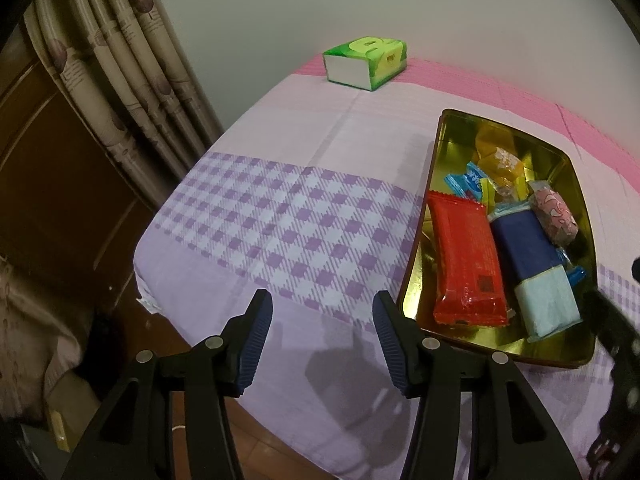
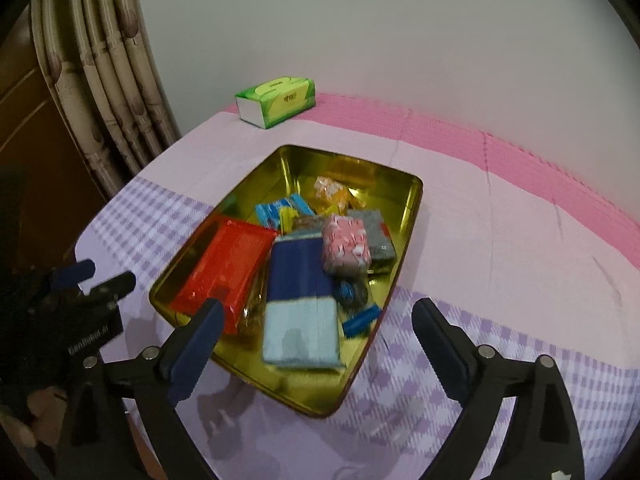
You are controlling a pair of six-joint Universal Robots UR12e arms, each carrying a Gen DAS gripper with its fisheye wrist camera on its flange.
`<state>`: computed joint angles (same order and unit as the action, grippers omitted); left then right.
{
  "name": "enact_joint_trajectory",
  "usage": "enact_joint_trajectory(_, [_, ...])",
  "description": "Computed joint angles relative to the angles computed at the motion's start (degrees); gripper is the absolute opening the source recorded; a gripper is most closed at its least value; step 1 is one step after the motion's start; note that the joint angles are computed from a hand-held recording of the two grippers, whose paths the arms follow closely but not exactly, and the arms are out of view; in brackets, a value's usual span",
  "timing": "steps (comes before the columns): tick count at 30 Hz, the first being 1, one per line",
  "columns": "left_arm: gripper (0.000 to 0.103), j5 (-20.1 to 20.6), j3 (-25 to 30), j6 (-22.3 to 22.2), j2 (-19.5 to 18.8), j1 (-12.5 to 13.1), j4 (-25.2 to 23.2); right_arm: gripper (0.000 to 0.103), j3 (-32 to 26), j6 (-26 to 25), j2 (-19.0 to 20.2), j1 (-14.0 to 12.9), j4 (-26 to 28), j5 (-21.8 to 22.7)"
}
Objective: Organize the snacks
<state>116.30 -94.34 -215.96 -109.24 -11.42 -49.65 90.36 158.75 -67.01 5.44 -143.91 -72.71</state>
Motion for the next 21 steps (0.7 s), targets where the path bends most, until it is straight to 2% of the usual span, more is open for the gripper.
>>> enact_joint_trajectory(21, [0.054, -0.03, 0.43, 0.99, -0.41, -0.35, -0.43, 0.097, 0.44, -0.98, 0.19, 0.39, 3.31, -2.35])
